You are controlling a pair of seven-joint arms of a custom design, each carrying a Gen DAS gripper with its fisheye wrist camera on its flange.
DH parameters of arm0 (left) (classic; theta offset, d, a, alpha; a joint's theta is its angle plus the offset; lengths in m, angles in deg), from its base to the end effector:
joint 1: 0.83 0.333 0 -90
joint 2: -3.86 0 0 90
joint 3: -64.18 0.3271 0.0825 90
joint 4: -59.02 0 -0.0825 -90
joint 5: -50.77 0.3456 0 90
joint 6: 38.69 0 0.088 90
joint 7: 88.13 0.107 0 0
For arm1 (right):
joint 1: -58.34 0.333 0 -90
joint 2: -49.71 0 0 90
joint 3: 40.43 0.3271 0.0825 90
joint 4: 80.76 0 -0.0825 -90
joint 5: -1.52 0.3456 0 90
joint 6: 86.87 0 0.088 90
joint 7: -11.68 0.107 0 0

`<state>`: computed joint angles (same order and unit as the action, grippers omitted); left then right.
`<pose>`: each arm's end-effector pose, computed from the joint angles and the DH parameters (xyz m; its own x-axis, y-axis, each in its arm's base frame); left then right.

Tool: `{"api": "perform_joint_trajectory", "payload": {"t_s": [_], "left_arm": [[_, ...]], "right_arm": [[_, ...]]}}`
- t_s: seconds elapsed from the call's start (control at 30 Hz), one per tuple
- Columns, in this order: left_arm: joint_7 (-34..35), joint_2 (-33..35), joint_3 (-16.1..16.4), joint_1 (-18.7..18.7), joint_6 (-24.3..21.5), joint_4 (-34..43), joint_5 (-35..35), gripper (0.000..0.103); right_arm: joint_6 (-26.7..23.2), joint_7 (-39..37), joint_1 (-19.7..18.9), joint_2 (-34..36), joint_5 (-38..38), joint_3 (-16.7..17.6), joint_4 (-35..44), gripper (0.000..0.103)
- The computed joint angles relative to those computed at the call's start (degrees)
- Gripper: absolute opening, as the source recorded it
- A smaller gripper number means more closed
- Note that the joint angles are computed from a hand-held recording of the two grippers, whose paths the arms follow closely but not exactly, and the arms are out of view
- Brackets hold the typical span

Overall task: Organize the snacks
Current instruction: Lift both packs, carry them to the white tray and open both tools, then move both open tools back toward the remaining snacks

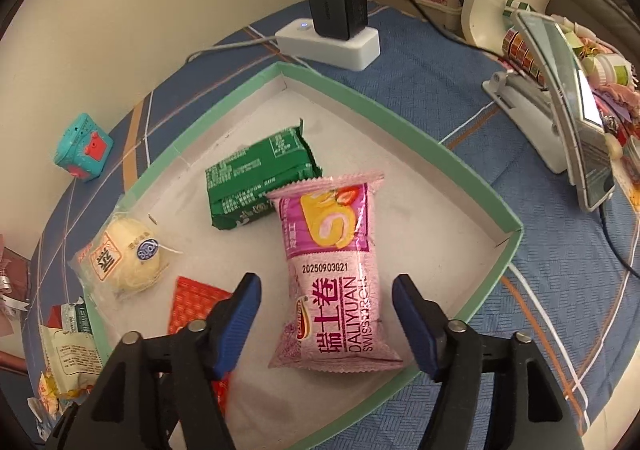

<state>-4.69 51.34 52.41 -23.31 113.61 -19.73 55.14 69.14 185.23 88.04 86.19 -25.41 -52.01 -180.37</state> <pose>0.6437 -0.3863 0.3066 -0.4518 -0.8811 0.1397 -0.8259 0.3539 -0.4388 0.6306 0.2458 0.2868 -0.5863 -0.7898 -0.1803 -0.6677 0.5972 -0.4445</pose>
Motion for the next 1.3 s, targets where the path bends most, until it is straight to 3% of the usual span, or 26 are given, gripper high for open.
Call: {"api": "perform_joint_trajectory", "payload": {"t_s": [0.1, 0.2, 0.3, 0.57, 0.77, 1.07, 1.13, 1.2, 1.3], "left_arm": [[-0.9, -1.4, 0.6, -0.2, 0.5, -1.1, 0.2, 0.072], [-2.3, -3.1, 1.2, -0.1, 1.4, -2.7, 0.4, 0.072], [-6.3, -4.9, 3.8, -0.8, 1.2, -3.7, 1.8, 0.073], [-18.8, -7.7, 8.8, 0.0, 0.8, -6.6, 6.5, 0.073], [-26.3, -8.2, 10.7, 1.7, -1.8, -7.1, 9.5, 0.073], [-29.5, -9.6, 8.6, 6.3, -1.2, -10.1, 9.4, 0.073], [-29.5, -9.5, 8.1, 7.0, -0.8, -10.5, 8.7, 0.085], [-28.5, -9.3, 7.2, 8.0, -0.6, -10.5, 7.9, 0.090], [-26.6, -9.2, 6.0, 9.4, -0.3, -10.8, 6.0, 0.092]], "right_arm": [[0.5, 2.6, 2.0, -1.4, -2.7, -2.3, -1.1, 0.082], [0.3, 5.2, 3.3, -2.6, -5.9, -3.6, -1.5, 0.084], [0.0, 7.8, 3.6, -3.7, -8.5, -3.9, -2.2, 0.084], [-0.3, 5.0, -0.3, -3.6, -7.1, 1.1, -1.7, 0.084], [-1.4, -1.4, 0.4, -1.5, -5.2, 2.7, 2.6, 0.084], [-0.4, -9.1, 2.0, 1.1, -1.1, 3.8, 6.9, 0.084], [0.3, -9.8, 2.3, 1.3, -0.6, 3.5, 7.0, 0.085], [1.4, -10.0, 2.4, 1.6, 0.3, 3.3, 6.8, 0.103], [2.2, -10.8, 2.5, 2.0, 1.5, 3.1, 6.7, 0.103]]}}
